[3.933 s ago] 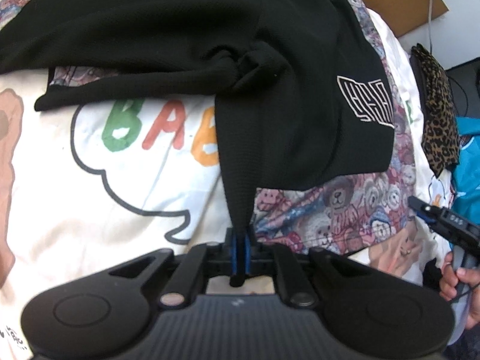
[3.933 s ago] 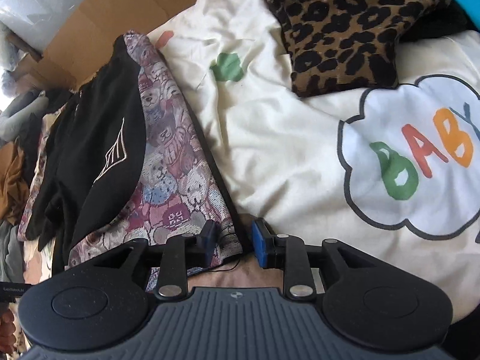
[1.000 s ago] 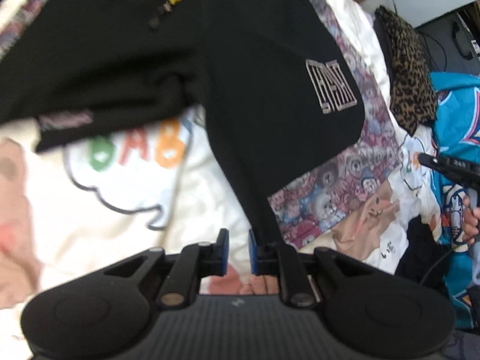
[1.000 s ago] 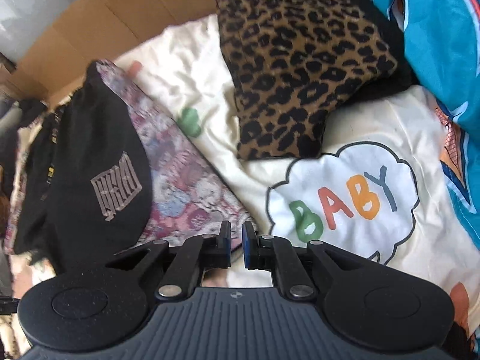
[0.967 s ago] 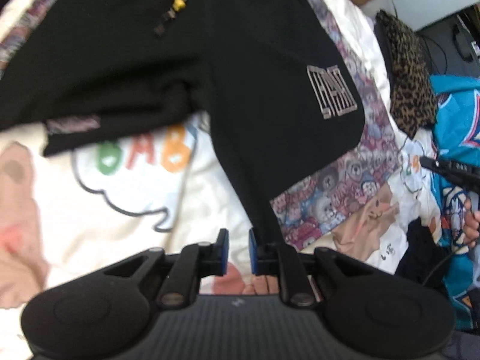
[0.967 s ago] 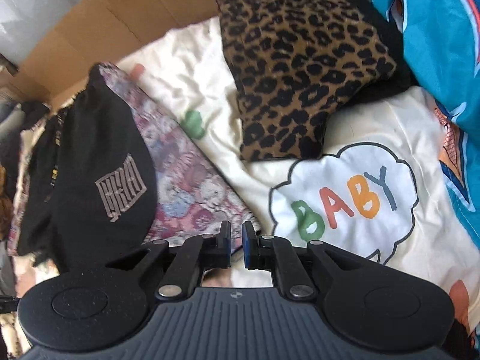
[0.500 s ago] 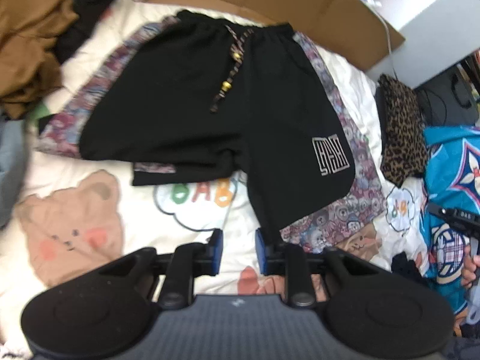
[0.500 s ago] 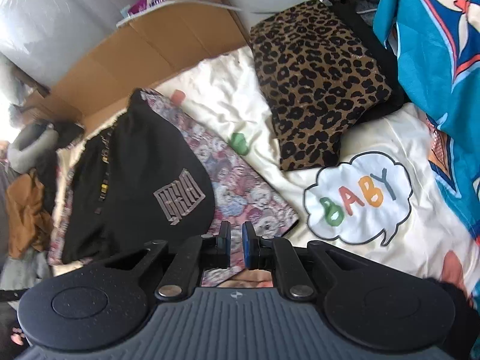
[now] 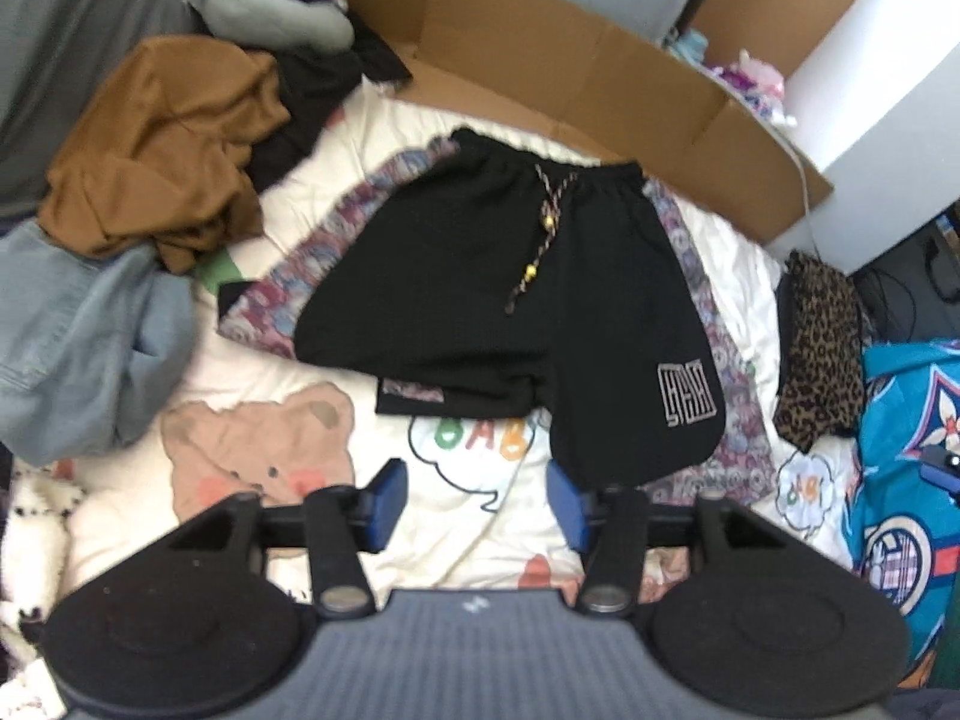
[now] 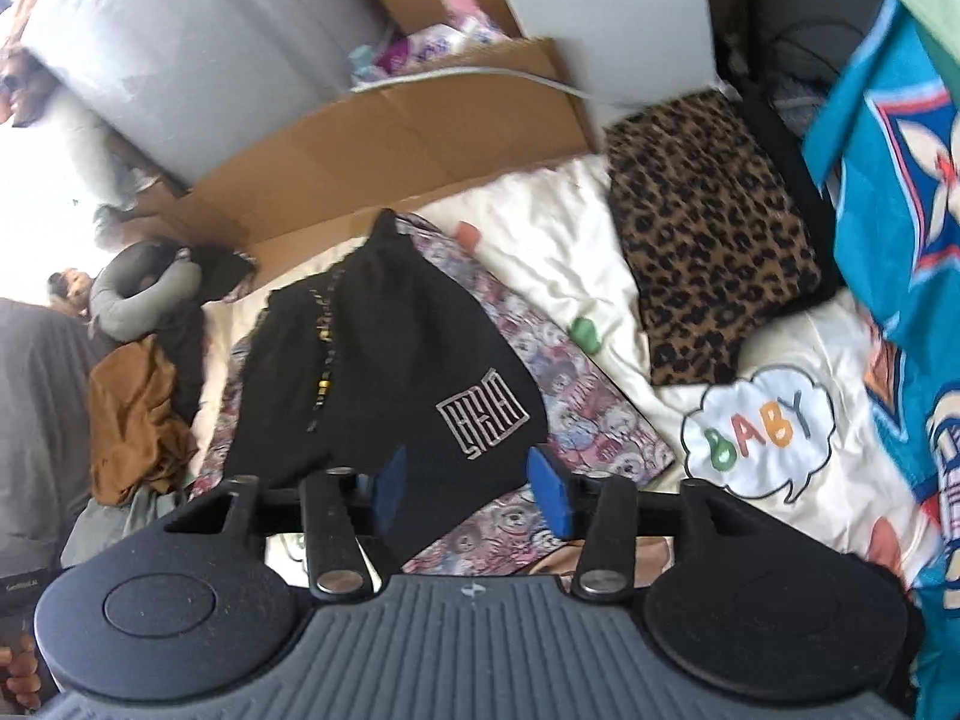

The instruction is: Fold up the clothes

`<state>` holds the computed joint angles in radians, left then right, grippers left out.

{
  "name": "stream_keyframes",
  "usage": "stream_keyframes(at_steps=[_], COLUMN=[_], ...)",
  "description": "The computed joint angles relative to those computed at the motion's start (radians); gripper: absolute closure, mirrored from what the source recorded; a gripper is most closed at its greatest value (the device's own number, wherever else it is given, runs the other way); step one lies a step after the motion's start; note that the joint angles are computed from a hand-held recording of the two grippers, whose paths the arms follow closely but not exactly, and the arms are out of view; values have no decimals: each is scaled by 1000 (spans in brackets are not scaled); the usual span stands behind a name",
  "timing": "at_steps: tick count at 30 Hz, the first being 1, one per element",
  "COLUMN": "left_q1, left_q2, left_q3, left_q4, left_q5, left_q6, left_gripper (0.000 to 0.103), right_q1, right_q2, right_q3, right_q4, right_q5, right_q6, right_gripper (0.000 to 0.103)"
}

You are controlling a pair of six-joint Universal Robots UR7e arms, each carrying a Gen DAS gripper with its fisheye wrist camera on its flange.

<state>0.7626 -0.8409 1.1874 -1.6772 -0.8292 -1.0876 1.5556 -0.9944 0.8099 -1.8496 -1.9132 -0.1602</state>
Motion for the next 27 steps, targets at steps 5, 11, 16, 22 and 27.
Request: stream_keyframes(at_steps=[5,11,16,22,27], left_q1=[-26,-23,-9,28,71], left_q2=[-17,-35,-54,-83,-96], left_q3=[-27,-57,-46,7,73], left_q4=[72,145,162,44,-78], left_q5=[73,124,180,181,190], left_q6=[-44,-80,-66,-13,25], left_gripper=[26,19,19,19,19], right_q1=[54,98,132,149,153], right_q2=[25,48,84,102,103], right_q3=[-91,-144,-163,-92,45], right_q4=[73,104,88,-10,-158], right_q5=[-9,-5,-24,-27,-59], right_q6=[3,29,40,72,166], right_gripper=[23,16,16,16,16])
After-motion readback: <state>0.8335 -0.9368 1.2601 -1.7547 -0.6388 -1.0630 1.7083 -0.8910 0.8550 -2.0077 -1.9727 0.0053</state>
